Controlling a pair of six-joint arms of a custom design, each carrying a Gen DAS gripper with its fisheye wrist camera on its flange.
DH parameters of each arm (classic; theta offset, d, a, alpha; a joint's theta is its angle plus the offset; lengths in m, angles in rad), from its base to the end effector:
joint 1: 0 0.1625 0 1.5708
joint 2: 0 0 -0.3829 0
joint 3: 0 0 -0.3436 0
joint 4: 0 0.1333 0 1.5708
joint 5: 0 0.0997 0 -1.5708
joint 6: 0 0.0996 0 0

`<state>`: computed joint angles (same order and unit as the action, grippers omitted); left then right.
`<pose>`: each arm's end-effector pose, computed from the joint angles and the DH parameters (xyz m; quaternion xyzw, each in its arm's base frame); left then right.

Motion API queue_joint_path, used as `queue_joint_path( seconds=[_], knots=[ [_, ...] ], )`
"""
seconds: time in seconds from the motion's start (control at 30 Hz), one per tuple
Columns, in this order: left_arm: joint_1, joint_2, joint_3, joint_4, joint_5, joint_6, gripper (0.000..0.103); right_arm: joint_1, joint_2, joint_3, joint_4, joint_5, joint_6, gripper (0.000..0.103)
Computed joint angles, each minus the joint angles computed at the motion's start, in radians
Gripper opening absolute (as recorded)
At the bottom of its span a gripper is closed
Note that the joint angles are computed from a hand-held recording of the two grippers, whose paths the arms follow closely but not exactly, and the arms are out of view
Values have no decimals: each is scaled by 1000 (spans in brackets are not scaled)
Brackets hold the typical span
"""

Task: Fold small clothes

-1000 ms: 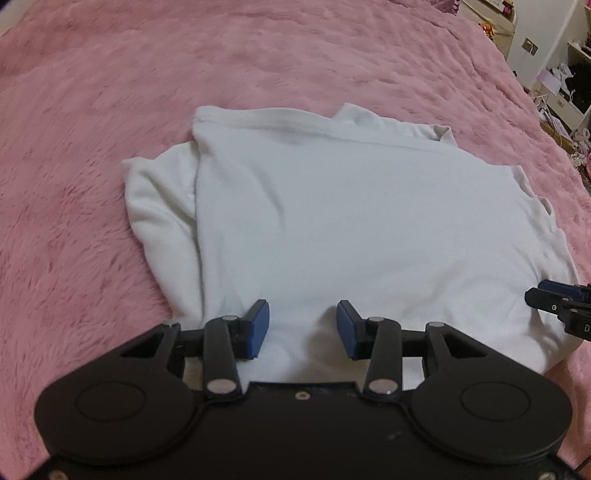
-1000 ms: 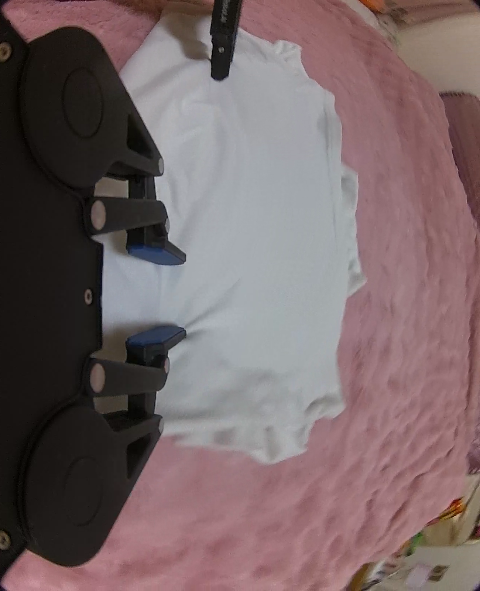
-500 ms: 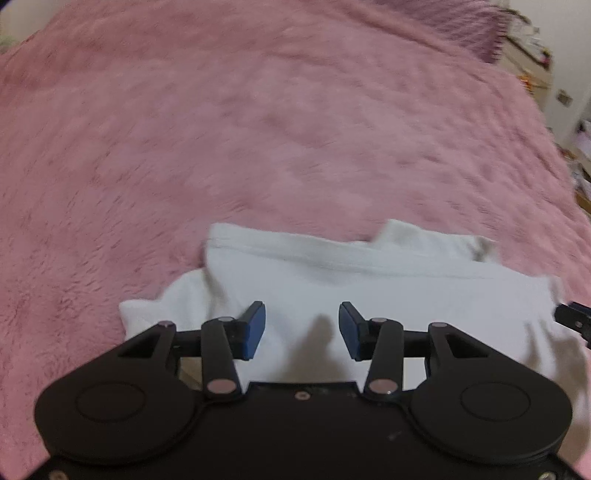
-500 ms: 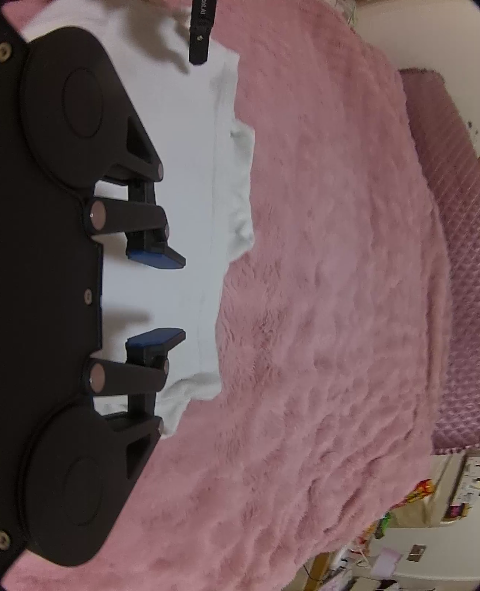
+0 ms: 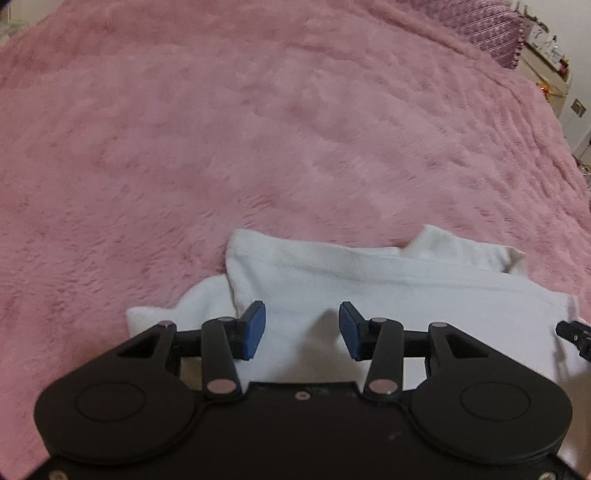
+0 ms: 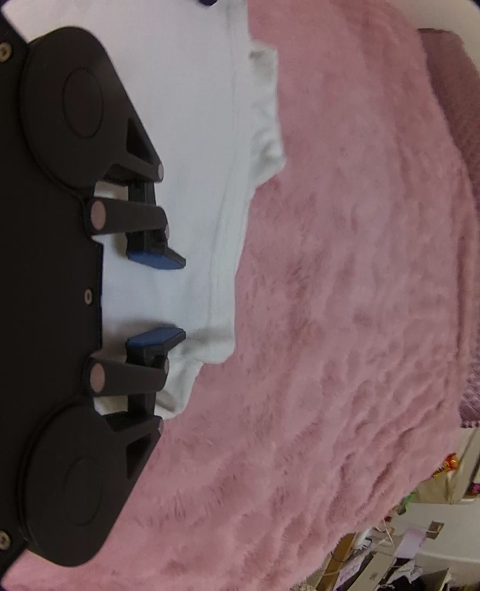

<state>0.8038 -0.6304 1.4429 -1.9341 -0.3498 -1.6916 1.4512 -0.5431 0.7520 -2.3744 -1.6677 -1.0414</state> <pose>-0.2673 -0.6043 0.0647 -0.2420 0.7719 -0.4655 0.3591 0.0271 -0.8111 0.2629 0.4120 -0.8617 0.2193 0.1992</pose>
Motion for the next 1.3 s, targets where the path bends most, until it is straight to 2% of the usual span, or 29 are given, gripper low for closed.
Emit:
queue_joint_path(
  seconds=[0.03, 0.13, 0.23, 0.37, 0.43, 0.57, 0.67, 0.8, 1.07, 1.17, 1.23, 1.3],
  knots=[
    [-19, 4, -2, 20, 7, -19, 45, -7, -51, 70, -7, 47, -2, 36],
    [-93, 33, 31, -69, 18, 60, 47, -27, -206, 291, 1, 147, -62, 38],
    [-144, 87, 8, -69, -32, 90, 48, -35, -306, 428, 60, 164, -132, 38],
    [-166, 145, -49, 49, -119, 18, 48, -35, -383, 549, 98, 129, -208, 38],
    [-173, 161, -56, 99, -141, -37, 48, -34, -400, 581, 86, 102, -231, 38],
    [-178, 154, -22, 72, -162, -60, 49, -46, -413, 602, 45, 47, -236, 38],
    [-180, 154, -8, 65, -167, -78, 50, -59, -402, 569, 49, 27, -212, 38],
    [-191, 157, -22, 115, -179, -120, 50, -75, -408, 564, 41, 18, -204, 38],
    [-178, 173, -61, 159, -169, -127, 50, -71, -408, 594, -14, -1, -170, 39],
    [-201, 157, -54, 199, -146, -172, 50, -67, -442, 624, -5, 45, -128, 43],
    [-218, 136, -45, 267, -132, -237, 50, -67, -477, 668, -9, 87, -143, 44],
    [-235, 98, -20, 336, -119, -314, 50, -68, -519, 737, -15, 132, -193, 45]
  ],
)
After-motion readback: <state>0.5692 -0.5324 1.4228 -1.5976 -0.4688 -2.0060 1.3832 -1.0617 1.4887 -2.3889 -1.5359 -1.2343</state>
